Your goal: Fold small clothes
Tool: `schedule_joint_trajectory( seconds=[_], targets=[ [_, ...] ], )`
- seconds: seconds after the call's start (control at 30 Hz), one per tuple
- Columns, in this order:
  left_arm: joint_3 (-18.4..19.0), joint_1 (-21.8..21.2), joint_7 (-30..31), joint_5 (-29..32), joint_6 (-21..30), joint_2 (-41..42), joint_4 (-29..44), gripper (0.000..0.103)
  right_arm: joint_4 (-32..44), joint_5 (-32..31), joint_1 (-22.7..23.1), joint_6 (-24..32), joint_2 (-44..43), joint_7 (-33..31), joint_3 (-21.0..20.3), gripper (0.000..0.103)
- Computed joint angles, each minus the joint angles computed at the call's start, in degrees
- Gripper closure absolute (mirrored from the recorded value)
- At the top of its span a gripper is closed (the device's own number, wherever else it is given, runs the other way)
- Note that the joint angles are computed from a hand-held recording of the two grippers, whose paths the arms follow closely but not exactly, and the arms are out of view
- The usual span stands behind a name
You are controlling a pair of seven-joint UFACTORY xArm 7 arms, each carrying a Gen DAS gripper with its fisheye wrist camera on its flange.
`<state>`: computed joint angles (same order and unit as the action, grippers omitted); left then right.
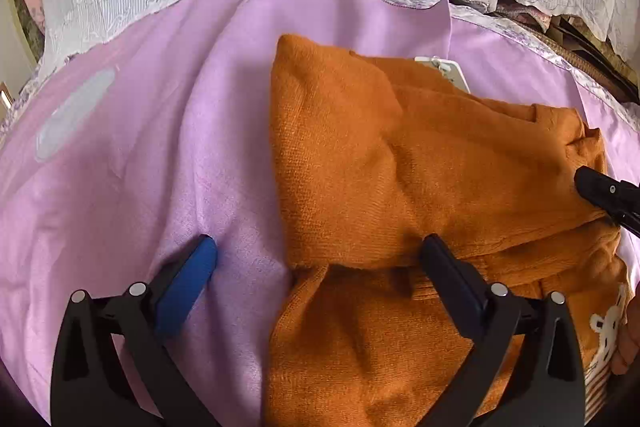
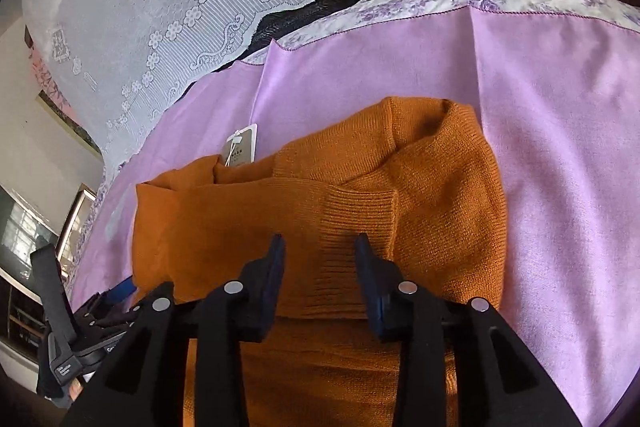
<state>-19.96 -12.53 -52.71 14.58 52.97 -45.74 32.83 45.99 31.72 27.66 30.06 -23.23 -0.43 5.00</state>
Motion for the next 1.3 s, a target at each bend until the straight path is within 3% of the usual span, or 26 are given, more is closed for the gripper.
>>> schedule_joint_trajectory(
  seconds=[0.3, 0.4, 0.47, 0.57, 0.73, 0.83, 1.03, 1.13, 1.3],
  targets=[
    [0.72, 0.70, -0.39, -0.48, -2.34, -5.21, -1.26, 0.004, -0.70, 1.68, 0.42, -2.25, -2.24, -0.84, -0.69, 0.067],
    [3.04, 0.00, 1.17, -3.45, -2.01, -3.13, -1.96, 0.004, -0.99, 2.28, 0.33, -2.06, -1.46, -0.53, -2.03, 0.065],
    [1.29, 0.80, 0.99, -2.63, -1.05, -1.62, -1.39, 0.004, -0.77, 5.03, 1.25, -0.30, -0.28, -1.61, -3.43, 0.065],
    [-1.80, 1.10, 0.30, 0.02, 1.70, -1.24, 0.14, 0.004, -1.05, 1.10, -0.80, -0.66, -0.26, -0.13, -0.45, 0.066],
    [-0.90, -4.71, 0.03, -3.98, 3.35, -8.23, -1.95, 0.005, -5.72, 0.48, -0.10, -1.04, -7.49, 1.61, -0.23, 0.062],
    [-2.65, -7.60, 0.02, -6.50, 5.71, -10.64, -2.48, 0.005, -9.34, -2.70, 0.32, 1.06, -13.18, 3.46, 0.86, 0.062],
    [-10.48, -11.95, -2.97, -7.19, 16.90, -10.30, -0.12, 0.005, -15.35, -13.11, -1.01, 8.54, -23.06, 9.61, 6.60, 0.063],
    [-11.57, -15.19, -5.86, -8.97, 20.27, -13.54, -0.71, 0.004, -18.08, -17.60, -0.29, 12.04, -29.75, 12.00, 8.68, 0.059],
    [-13.16, -19.88, -9.30, -12.60, 24.04, -18.66, -1.14, 0.004, -23.34, -19.24, 3.64, 20.07, -43.30, 14.02, 7.90, 0.050]
  ],
)
